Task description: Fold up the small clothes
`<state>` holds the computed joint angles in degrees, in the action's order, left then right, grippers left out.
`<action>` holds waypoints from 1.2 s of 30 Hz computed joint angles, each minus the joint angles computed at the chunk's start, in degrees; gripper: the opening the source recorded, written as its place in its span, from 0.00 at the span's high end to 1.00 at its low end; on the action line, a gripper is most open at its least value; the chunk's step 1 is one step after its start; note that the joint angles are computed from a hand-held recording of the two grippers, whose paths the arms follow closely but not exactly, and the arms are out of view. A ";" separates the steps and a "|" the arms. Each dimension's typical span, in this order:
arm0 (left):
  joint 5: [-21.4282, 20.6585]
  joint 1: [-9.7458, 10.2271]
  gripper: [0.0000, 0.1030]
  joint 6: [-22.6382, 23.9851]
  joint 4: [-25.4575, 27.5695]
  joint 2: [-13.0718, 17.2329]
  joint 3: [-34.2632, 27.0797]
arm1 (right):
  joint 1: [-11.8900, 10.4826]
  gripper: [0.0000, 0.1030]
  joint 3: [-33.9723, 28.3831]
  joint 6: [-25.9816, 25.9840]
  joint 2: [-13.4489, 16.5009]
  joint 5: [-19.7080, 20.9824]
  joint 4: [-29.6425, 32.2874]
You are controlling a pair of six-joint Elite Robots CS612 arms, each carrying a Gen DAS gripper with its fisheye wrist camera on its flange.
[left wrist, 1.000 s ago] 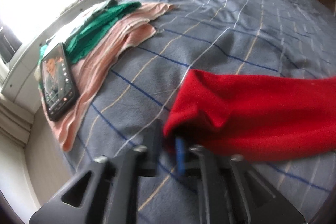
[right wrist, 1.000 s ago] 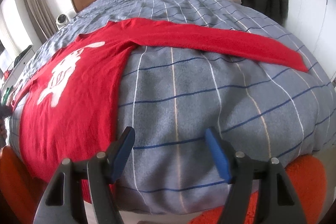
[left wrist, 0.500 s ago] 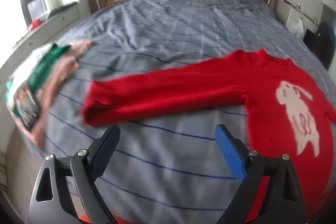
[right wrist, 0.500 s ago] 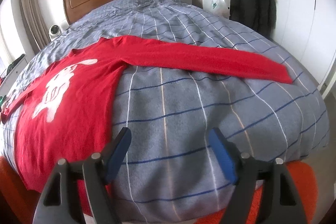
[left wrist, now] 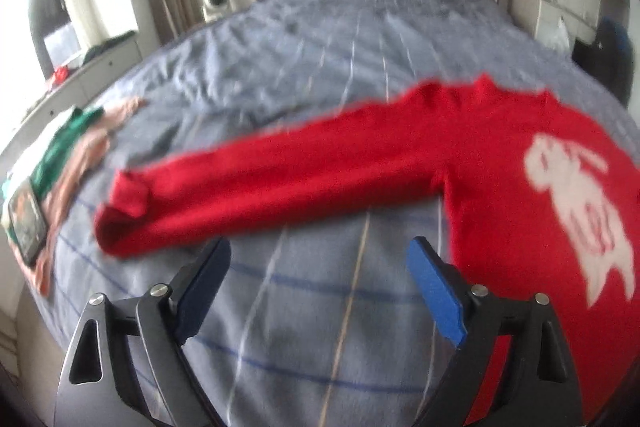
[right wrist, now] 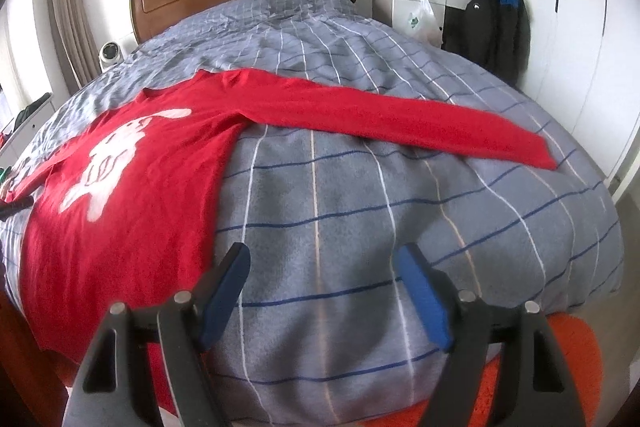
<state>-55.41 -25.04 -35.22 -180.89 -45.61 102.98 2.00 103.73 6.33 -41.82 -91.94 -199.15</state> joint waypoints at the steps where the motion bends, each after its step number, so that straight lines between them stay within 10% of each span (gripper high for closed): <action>1: -0.03 0.29 0.05 -0.17 -0.61 0.00 -0.26 | -0.13 0.26 0.04 0.36 0.00 0.10 -0.19; 8: -8.90 4.53 0.00 -2.24 6.62 4.22 -5.42 | -0.80 0.26 -0.09 3.12 0.15 0.78 0.87; 17: -0.65 2.41 0.00 1.53 -4.04 5.85 -3.07 | -0.80 0.26 -0.59 2.66 0.29 1.10 2.35; 36: -0.06 2.19 0.00 1.53 -4.11 5.86 -2.97 | -1.16 0.26 0.23 4.14 0.04 2.24 0.47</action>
